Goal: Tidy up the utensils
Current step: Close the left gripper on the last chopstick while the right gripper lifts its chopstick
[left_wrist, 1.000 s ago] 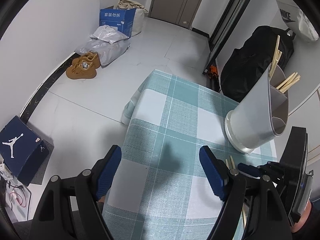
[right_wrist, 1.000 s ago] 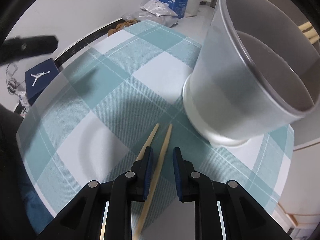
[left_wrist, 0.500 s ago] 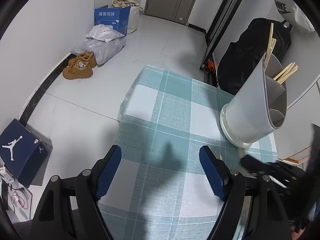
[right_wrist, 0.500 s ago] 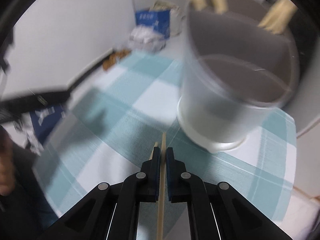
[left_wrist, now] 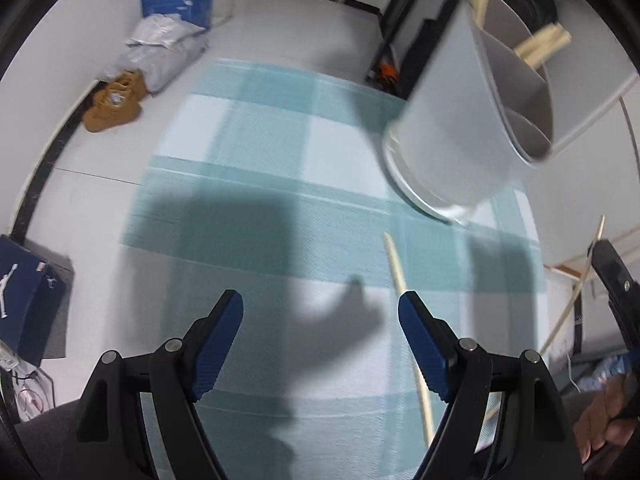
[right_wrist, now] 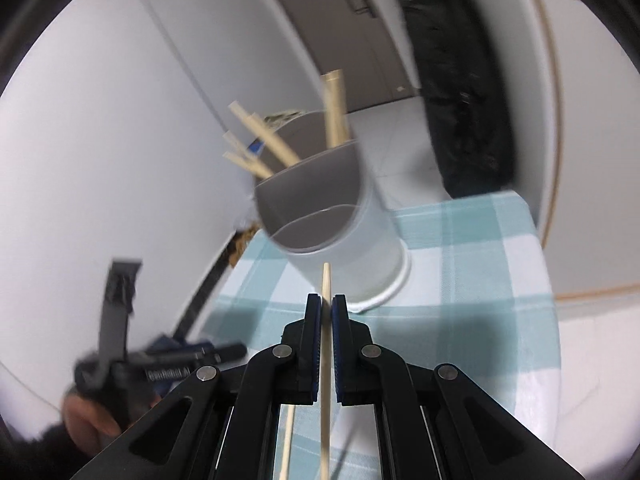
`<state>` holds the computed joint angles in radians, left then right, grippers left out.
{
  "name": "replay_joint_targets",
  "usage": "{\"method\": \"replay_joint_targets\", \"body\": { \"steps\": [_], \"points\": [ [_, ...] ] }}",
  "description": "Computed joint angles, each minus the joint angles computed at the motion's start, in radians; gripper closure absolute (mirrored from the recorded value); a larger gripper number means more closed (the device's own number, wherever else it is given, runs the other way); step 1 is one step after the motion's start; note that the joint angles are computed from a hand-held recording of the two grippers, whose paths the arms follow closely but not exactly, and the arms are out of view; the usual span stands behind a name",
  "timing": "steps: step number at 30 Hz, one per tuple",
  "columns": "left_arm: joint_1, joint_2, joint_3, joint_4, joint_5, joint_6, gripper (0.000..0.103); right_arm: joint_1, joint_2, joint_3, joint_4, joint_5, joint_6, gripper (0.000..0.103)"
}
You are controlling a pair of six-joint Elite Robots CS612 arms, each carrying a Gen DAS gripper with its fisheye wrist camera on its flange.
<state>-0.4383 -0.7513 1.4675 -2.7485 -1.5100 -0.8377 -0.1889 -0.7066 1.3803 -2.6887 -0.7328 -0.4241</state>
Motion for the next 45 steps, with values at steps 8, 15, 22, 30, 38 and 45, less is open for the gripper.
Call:
{"method": "replay_joint_targets", "body": {
  "steps": [8,15,22,30,38,45],
  "points": [
    [-0.016,0.025,-0.077,0.101,0.004,0.061,0.027,-0.038,0.026,-0.051,0.026,0.104,0.154,0.099],
    [-0.024,0.058,-0.15,0.232,0.022,0.086,0.034,-0.05,0.026,-0.049,-0.01,0.138,0.17,0.099],
    [-0.036,0.08,-0.214,0.373,0.091,0.093,0.05,-0.051,0.025,-0.043,-0.07,0.111,0.184,0.099],
    [-0.044,0.104,-0.284,0.471,0.091,0.086,0.099,-0.058,0.035,-0.058,-0.108,0.095,0.25,0.099],
    [-0.049,0.096,-0.255,0.408,0.105,0.053,0.101,-0.07,0.043,-0.072,-0.091,0.088,0.3,0.099],
    [-0.054,0.05,-0.16,0.232,0.144,0.054,0.101,-0.076,0.04,-0.06,-0.131,0.082,0.319,0.099]
  ]
}}
